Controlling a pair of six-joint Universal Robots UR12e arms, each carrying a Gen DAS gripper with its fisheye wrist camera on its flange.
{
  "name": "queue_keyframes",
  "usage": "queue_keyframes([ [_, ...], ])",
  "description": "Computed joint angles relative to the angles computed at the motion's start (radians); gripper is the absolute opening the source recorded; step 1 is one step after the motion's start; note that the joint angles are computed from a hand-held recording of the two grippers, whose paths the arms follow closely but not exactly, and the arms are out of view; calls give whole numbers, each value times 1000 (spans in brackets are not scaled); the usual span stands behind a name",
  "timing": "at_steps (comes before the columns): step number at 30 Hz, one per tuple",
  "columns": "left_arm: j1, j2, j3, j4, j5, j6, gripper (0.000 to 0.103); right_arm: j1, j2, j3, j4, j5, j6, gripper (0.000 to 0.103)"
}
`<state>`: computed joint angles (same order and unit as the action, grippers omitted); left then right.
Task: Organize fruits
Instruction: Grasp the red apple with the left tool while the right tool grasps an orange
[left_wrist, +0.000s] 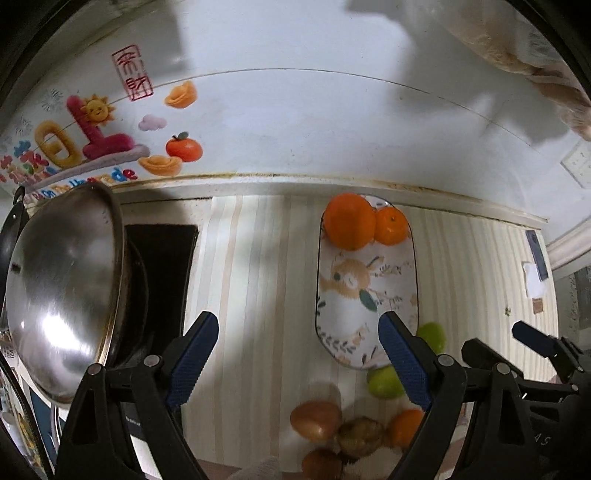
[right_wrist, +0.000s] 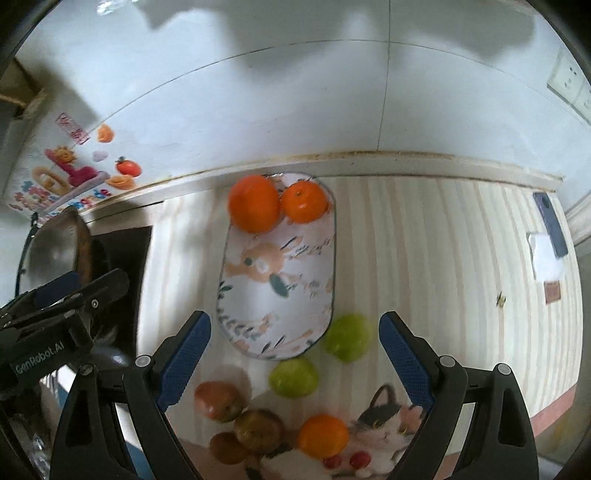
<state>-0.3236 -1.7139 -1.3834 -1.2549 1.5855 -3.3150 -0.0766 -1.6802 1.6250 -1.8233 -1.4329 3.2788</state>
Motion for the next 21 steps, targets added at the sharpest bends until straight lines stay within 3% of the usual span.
queue_keyframes([
  [3,5,25,-35,3,-19,19,102,-4,-37,37,38,33,21,95],
  [8,3,47,-99,-75,-44,40,102,-34,-89,134,116,74,82,95],
  [15,-8,8,-158,-202,-73,39,102,-91,-126,255,193,146,141,95],
  [21,5,-4,-192,-212,-150,22,98,-108,-146,300,196,166,152,94],
])
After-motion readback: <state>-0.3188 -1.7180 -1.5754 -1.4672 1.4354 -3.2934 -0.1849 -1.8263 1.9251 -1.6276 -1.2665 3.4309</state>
